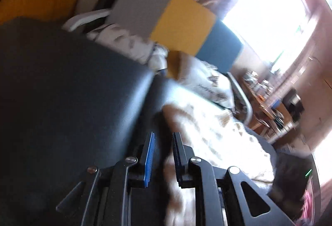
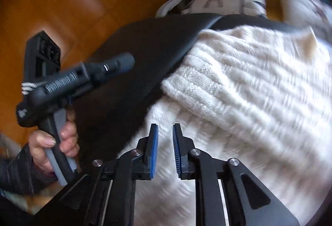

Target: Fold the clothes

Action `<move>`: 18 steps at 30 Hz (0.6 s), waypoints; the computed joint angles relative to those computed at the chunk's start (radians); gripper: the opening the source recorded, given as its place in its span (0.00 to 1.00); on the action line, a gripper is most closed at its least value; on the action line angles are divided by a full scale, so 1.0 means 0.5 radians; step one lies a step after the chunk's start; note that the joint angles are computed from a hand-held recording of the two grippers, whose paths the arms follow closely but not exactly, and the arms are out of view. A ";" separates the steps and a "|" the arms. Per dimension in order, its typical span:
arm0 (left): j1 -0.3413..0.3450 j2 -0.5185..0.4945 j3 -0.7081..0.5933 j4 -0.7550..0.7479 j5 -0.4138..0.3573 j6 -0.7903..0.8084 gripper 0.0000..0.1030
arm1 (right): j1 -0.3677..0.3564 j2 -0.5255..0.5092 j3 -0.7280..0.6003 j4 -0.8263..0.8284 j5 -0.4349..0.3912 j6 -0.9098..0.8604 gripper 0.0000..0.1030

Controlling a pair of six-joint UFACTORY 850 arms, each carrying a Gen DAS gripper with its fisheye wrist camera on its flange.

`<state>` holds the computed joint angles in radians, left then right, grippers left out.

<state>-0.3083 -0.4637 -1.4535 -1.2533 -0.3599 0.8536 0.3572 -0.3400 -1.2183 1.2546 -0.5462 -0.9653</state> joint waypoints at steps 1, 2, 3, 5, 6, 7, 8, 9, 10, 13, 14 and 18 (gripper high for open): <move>0.020 -0.088 -0.152 0.190 -0.137 -0.127 0.17 | 0.017 0.008 0.036 0.158 0.048 -0.041 0.29; 0.036 -0.194 -0.327 0.362 -0.278 -0.249 0.17 | 0.034 0.009 0.060 0.297 0.083 -0.077 0.37; 0.045 -0.297 -0.494 0.500 -0.406 -0.338 0.17 | 0.052 0.008 0.081 0.432 0.121 -0.111 0.40; 0.034 -0.492 -0.817 0.799 -0.597 -0.497 0.17 | 0.090 0.017 0.112 0.637 0.273 -0.148 0.41; 0.022 -0.562 -0.928 0.889 -0.655 -0.527 0.17 | 0.099 0.013 0.119 0.753 0.306 -0.199 0.42; 0.012 -0.621 -1.017 0.927 -0.717 -0.514 0.17 | 0.108 0.008 0.126 0.876 0.338 -0.256 0.42; 0.000 -0.674 -1.099 0.973 -0.767 -0.520 0.17 | 0.117 0.003 0.132 1.006 0.367 -0.321 0.43; -0.013 -0.722 -1.175 1.025 -0.805 -0.539 0.17 | 0.126 -0.003 0.135 1.133 0.396 -0.388 0.43; -0.031 -0.760 -1.232 1.072 -0.829 -0.542 0.17 | 0.136 -0.013 0.125 1.200 0.424 -0.435 0.43; -0.088 -0.838 -1.351 1.185 -0.874 -0.510 0.17 | 0.162 -0.043 0.096 1.453 0.489 -0.623 0.43; -0.093 -0.869 -1.402 1.193 -0.916 -0.501 0.17 | 0.168 -0.053 0.085 1.561 0.501 -0.707 0.43; -0.116 -1.002 -1.615 1.316 -0.991 -0.569 0.17 | 0.188 -0.096 0.028 1.715 0.497 -0.891 0.43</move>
